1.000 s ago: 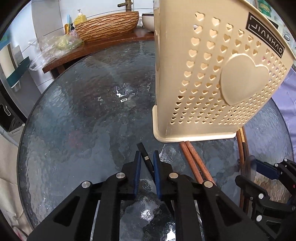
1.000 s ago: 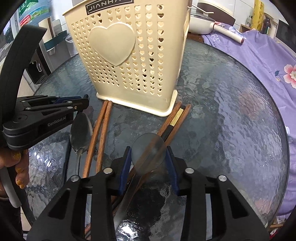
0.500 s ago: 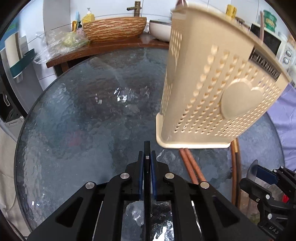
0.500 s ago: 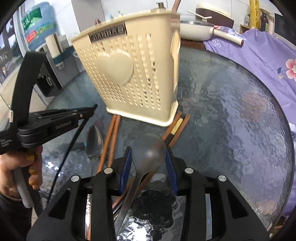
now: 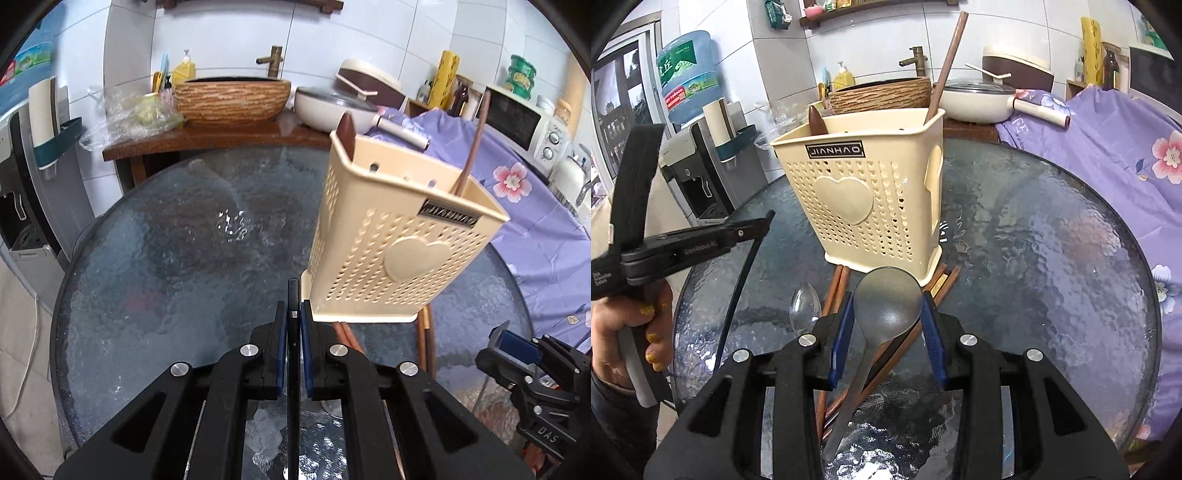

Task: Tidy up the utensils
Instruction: 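Close left tool on the black-handled utensil while right tool grasps the silver spoon, then lift the black utensil with left tool while right tool carries the silver spoon toward the basket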

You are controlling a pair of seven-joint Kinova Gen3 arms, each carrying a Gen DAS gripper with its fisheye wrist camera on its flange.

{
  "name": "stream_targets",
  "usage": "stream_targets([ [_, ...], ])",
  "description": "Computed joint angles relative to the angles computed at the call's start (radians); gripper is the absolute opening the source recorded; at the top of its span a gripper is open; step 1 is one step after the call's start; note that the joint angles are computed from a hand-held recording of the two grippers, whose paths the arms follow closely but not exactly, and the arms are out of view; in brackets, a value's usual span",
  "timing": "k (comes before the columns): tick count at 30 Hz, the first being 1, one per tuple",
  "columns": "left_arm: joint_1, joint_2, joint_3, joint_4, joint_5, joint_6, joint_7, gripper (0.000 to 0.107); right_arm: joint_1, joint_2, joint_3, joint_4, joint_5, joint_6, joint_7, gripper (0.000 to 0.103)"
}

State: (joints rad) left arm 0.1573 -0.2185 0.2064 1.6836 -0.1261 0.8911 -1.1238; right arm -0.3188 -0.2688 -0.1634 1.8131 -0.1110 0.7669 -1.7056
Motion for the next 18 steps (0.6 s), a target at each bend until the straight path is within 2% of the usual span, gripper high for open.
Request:
stream_targets([
  [6, -0.004, -0.031, 0.013, 0.001, -0.015, -0.017, 0.006, 0.007, 0.013, -0.037, -0.025, 0.019, 0.039, -0.030, -0.018, 0.037],
  [18, -0.016, -0.081, 0.016, -0.005, 0.017, -0.030, -0.020, 0.007, 0.020, -0.080, -0.031, 0.028, 0.057, -0.034, -0.032, 0.037],
])
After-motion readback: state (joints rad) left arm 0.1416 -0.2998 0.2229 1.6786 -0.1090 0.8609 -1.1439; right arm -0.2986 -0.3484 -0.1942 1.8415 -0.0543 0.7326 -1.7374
